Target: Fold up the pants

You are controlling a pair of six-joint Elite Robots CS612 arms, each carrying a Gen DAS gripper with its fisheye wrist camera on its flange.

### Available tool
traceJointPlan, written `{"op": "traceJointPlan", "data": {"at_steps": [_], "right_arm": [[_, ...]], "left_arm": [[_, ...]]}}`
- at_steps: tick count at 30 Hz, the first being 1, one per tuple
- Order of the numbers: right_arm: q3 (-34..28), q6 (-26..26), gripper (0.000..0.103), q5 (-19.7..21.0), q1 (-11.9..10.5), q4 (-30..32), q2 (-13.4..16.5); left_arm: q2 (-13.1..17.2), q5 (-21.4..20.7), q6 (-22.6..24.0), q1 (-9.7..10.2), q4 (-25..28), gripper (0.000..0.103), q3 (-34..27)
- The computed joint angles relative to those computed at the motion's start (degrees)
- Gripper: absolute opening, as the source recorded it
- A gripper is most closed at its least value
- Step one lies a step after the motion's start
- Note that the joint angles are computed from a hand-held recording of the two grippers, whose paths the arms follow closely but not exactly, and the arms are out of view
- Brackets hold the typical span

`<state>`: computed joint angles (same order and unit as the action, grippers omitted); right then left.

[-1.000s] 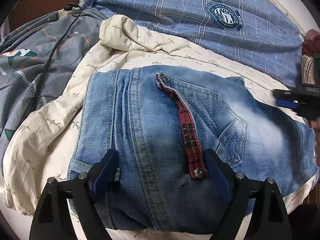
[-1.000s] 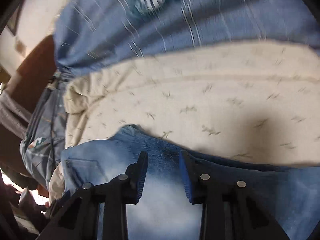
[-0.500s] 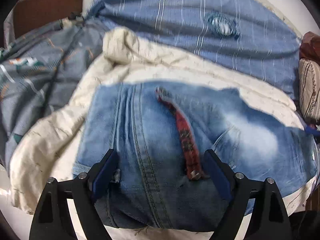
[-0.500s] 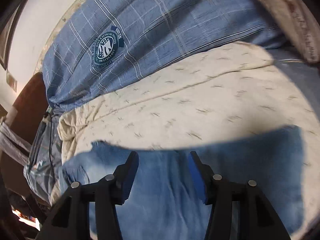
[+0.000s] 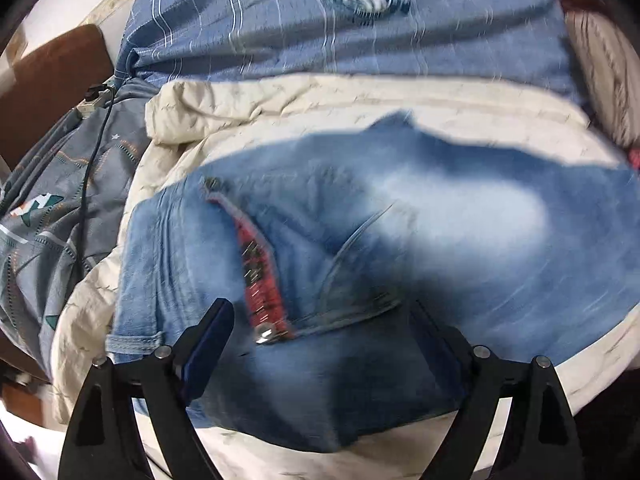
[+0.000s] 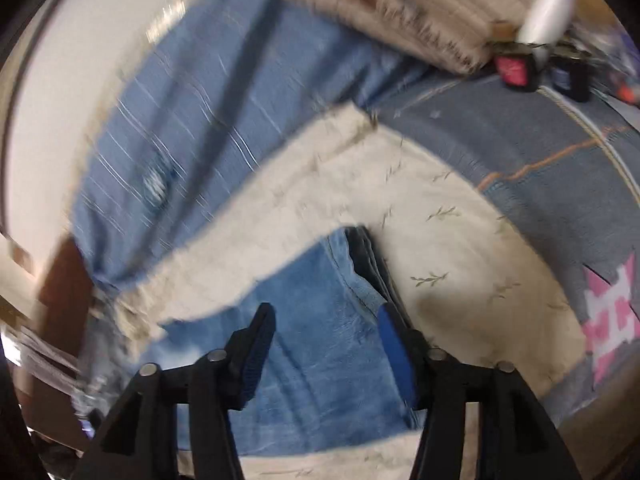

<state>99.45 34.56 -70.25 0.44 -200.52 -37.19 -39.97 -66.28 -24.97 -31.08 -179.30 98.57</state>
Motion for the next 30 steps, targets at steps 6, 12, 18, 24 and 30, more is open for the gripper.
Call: {"op": "traceJointPlan", "data": {"at_steps": [6,12,18,24,30], "right_arm": [[6.3,6.2,0.067,10.2,-2.4,-6.0,0.2],[3.5,6.6,0.067,14.3,-3.2,-2.1,2.9],[4.2,-2.2,0.066,7.8,-2.3,-2.5,-1.1],[-6.8,-11.2,0.066,5.9,-2.3,14.4,1.5],[-12.6,-20.3,0.009,1.3,-0.2,25.4,3.8]], "left_arm": [[0.6,-3.1,1.6,-0.8,-5.5,0.09,-1.3],[3.0,3.7,5.0,-2.34,7.5,0.093,-5.3],[1.1,-2.4,4.7,-2.67,-0.7,0.092,-4.0],[3.2,-12.6,5.1,-2.94,-2.6,0.092,-8.6],[5.7,-14.9,4.6,-2.81,2.8,0.092,-12.4]]}}
